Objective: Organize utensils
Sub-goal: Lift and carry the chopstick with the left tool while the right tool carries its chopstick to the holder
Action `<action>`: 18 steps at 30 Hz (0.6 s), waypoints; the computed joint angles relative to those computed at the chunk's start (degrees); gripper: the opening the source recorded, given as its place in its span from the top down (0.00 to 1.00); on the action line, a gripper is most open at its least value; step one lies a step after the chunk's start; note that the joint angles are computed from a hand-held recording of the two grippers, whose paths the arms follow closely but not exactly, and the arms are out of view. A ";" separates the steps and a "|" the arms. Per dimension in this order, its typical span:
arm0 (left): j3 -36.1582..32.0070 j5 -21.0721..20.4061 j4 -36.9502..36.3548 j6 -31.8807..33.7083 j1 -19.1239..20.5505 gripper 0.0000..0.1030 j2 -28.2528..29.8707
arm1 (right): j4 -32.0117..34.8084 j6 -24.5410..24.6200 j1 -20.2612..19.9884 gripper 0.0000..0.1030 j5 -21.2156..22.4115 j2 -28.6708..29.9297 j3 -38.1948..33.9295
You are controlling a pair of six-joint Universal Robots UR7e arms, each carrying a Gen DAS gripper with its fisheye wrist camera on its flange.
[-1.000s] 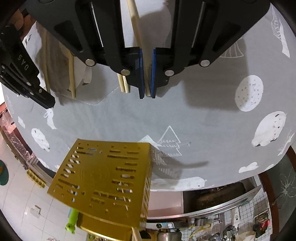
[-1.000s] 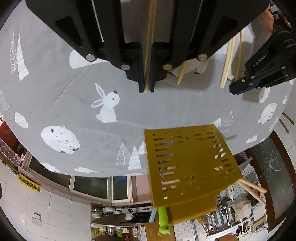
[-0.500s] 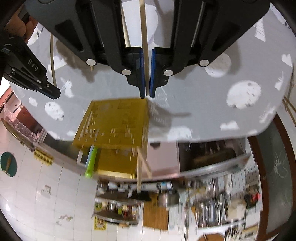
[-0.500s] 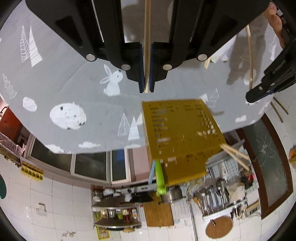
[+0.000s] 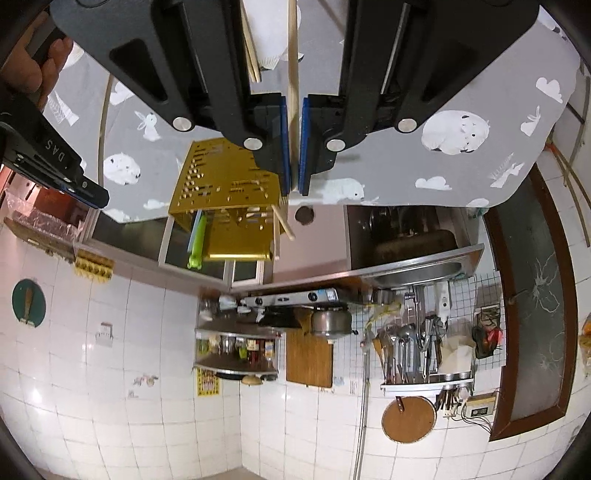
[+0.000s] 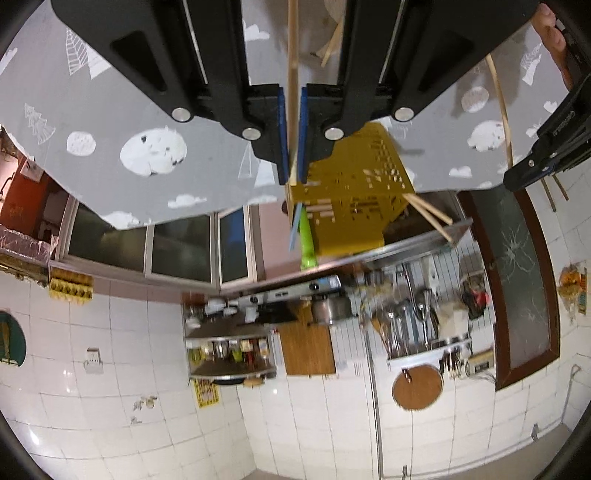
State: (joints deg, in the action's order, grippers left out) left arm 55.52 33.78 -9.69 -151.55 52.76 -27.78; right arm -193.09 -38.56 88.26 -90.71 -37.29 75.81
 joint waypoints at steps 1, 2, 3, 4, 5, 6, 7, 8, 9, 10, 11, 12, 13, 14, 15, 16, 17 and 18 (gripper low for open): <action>0.64 0.29 -0.87 0.25 0.00 0.97 -0.39 | -0.36 -0.01 0.10 0.95 0.12 0.05 -0.01; 1.28 0.52 -1.83 0.57 0.00 0.97 -0.74 | -0.65 -0.09 0.11 0.95 0.41 0.04 -0.06; 1.92 0.68 -2.82 0.97 -0.02 0.97 -1.10 | -1.03 -0.28 0.08 0.95 0.77 0.01 -0.06; 2.58 0.92 -4.03 1.58 -0.02 0.97 -1.48 | -1.46 -0.42 0.13 0.95 0.94 0.09 -0.05; 3.15 1.12 -4.72 1.86 0.00 0.97 -1.78 | -2.11 -0.76 0.13 0.95 1.30 0.09 0.06; 3.69 1.29 -5.64 2.29 -0.02 0.97 -2.06 | -2.67 -1.06 0.09 0.95 1.57 0.10 0.21; 4.37 1.53 -6.79 2.82 -0.01 0.97 -2.42 | -3.64 -1.53 0.08 0.95 1.99 0.08 0.49; 4.89 1.81 -7.55 3.11 -0.02 0.97 -2.72 | -4.59 -2.03 0.07 0.95 2.39 0.06 0.77; 5.18 1.98 -8.13 3.32 -0.01 0.97 -2.82 | -5.46 -2.56 0.06 0.95 2.78 0.02 1.02; 5.63 2.22 -9.00 3.74 -0.02 0.97 -3.07 | -6.10 -2.98 0.08 0.95 3.11 0.01 1.15; 5.99 2.41 -9.65 4.05 -0.06 0.97 -3.28 | -6.52 -3.26 0.11 0.95 3.41 -0.03 1.23; 6.24 2.64 -10.17 4.34 -0.08 0.97 -3.46 | -6.95 -3.49 0.17 0.95 3.77 -0.04 1.26; 6.59 2.84 -11.11 4.85 -0.18 0.97 -3.59 | -7.17 -3.57 0.24 0.95 3.96 -0.01 1.20; 6.89 3.07 -11.74 5.26 -0.23 0.97 -3.81 | -7.25 -3.65 0.31 0.95 4.15 0.03 1.04; 6.94 3.15 -12.19 5.57 -0.32 0.97 -3.82 | -7.27 -3.65 0.38 0.95 4.32 0.06 0.88; 7.24 3.39 -12.92 5.94 -0.39 0.97 -4.03 | -7.28 -3.58 0.46 0.95 4.54 0.05 0.66; 7.30 3.56 -13.27 6.12 -0.43 0.97 -4.13 | -7.43 -3.53 0.51 0.95 4.82 0.05 0.48; 7.16 3.72 -13.53 6.38 -0.48 0.97 -4.13 | -7.58 -3.51 0.55 0.95 5.05 0.09 0.32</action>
